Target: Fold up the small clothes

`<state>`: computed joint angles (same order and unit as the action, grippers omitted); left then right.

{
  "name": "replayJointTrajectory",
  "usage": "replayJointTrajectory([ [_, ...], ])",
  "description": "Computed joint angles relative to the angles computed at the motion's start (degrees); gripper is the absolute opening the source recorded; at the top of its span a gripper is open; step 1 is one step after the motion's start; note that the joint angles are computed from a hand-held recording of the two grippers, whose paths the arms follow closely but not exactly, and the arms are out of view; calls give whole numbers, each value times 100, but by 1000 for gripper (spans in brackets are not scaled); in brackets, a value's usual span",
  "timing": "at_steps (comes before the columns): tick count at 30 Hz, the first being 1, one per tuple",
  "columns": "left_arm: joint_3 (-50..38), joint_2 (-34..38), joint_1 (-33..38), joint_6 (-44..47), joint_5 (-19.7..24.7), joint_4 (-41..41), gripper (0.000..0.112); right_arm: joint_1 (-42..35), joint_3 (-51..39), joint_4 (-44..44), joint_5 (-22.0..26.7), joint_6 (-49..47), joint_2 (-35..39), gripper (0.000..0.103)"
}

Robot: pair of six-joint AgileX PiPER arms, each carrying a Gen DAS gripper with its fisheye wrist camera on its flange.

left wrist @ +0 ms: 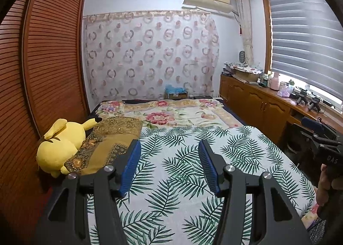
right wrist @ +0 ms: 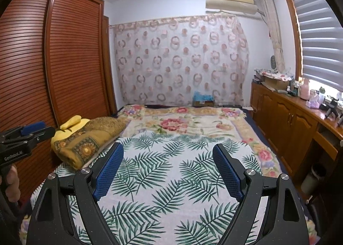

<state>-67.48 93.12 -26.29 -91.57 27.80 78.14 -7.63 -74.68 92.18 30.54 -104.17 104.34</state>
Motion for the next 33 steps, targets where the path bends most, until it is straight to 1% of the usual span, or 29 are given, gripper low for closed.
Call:
replayJointTrajectory([
  [33, 24, 2, 8, -46, 6, 55, 55, -37, 21, -8, 28, 2, 8, 87],
])
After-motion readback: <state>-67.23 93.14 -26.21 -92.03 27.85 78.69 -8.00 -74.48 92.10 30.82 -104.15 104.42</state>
